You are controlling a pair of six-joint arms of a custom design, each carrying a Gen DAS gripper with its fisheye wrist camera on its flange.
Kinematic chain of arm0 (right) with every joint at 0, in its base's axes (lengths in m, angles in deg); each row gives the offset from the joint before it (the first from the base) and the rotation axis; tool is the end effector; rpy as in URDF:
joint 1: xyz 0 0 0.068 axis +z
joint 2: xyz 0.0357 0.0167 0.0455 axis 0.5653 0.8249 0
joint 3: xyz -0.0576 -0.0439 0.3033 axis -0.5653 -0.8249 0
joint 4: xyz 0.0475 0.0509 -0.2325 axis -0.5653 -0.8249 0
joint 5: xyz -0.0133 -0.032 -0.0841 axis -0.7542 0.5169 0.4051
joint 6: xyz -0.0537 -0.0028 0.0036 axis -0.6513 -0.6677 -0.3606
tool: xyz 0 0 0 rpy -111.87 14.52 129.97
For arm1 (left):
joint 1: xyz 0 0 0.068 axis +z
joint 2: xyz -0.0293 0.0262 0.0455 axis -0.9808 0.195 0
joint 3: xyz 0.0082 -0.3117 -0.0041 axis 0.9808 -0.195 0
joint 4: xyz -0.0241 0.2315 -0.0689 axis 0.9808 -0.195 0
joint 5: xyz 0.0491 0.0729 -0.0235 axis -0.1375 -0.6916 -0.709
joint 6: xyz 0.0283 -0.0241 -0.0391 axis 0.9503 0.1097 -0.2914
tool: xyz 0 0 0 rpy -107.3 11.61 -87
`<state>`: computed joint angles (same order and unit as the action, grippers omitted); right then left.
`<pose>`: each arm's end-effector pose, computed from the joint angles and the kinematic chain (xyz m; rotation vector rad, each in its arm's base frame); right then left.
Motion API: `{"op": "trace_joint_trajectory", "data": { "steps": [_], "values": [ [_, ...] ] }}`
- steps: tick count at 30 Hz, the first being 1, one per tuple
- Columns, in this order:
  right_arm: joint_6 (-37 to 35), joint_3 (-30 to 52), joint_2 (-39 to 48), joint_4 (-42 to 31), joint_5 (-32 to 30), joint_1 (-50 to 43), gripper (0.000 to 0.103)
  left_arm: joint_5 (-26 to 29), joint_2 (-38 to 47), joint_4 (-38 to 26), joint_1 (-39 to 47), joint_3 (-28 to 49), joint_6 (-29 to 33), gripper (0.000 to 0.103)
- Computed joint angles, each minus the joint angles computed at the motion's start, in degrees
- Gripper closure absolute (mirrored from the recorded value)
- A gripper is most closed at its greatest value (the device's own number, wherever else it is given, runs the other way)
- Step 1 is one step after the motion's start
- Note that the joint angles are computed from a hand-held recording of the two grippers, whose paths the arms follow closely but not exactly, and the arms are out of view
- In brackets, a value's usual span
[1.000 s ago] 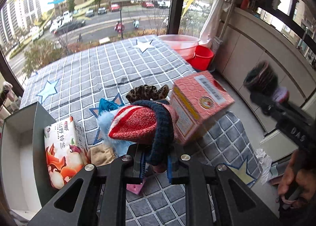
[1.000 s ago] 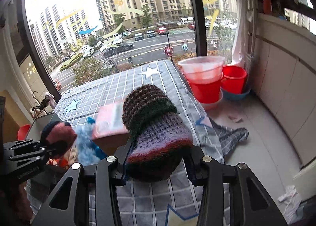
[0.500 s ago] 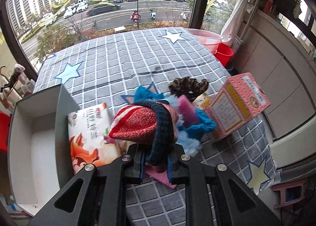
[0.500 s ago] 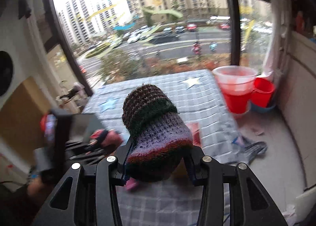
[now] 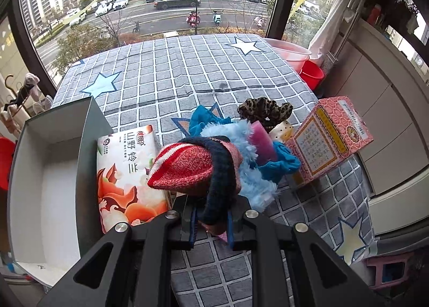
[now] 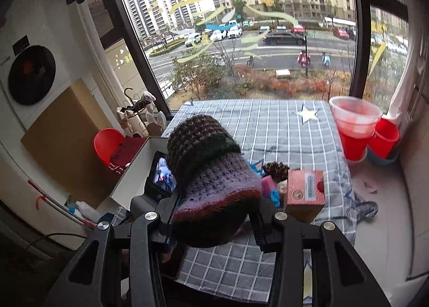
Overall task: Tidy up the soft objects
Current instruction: 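Lift the hat and bootie and carry both toward the white storage box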
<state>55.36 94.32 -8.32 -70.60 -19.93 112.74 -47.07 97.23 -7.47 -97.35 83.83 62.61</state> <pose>0.0642 0.1830 0.3740 0.4404 2.2754 0.1211 0.2796 -0.1062 0.1989 1.1196 2.4265 -0.3929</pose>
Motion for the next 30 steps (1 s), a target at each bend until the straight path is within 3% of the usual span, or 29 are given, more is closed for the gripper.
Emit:
{"op": "trace_joint_trajectory", "data": {
  "steps": [2,6,11,15,17,21,24,30],
  "values": [
    [-0.9,0.4,1.0,-1.2,0.2,-1.2,0.058,0.2,-0.3,-0.3,0.1,-0.1,-0.2,0.085],
    [-6.6,-3.4,-0.9,5.1,-2.9,-5.2,0.058,0.2,-0.8,0.0,0.0,-0.7,-0.8,0.085],
    [-6.6,-4.4,-1.7,6.9,-5.2,-6.6,0.058,0.4,-1.9,0.8,0.2,-1.9,-0.7,0.085],
    [-9.1,-2.9,-1.2,6.4,-2.5,-7.2,0.058,0.6,-1.0,0.3,-0.2,-0.8,-0.7,0.085],
    [-8.8,-5.9,-3.7,5.2,-1.6,-9.0,0.058,0.1,-0.2,0.3,-0.8,-0.1,-1.2,0.085],
    [-16.2,-19.1,-12.4,12.2,-7.9,-22.3,0.058,0.2,2.5,-0.1,-2.1,2.3,-1.5,0.085],
    [-27.2,-29.9,-17.0,23.3,-15.5,-37.0,0.058,0.8,5.6,-1.3,-1.7,5.6,-1.7,0.085],
    [-30.4,-34.7,-12.5,35.8,-14.5,-40.1,0.058,1.3,8.5,-2.3,2.5,9.5,-0.2,0.085]
  ]
}}
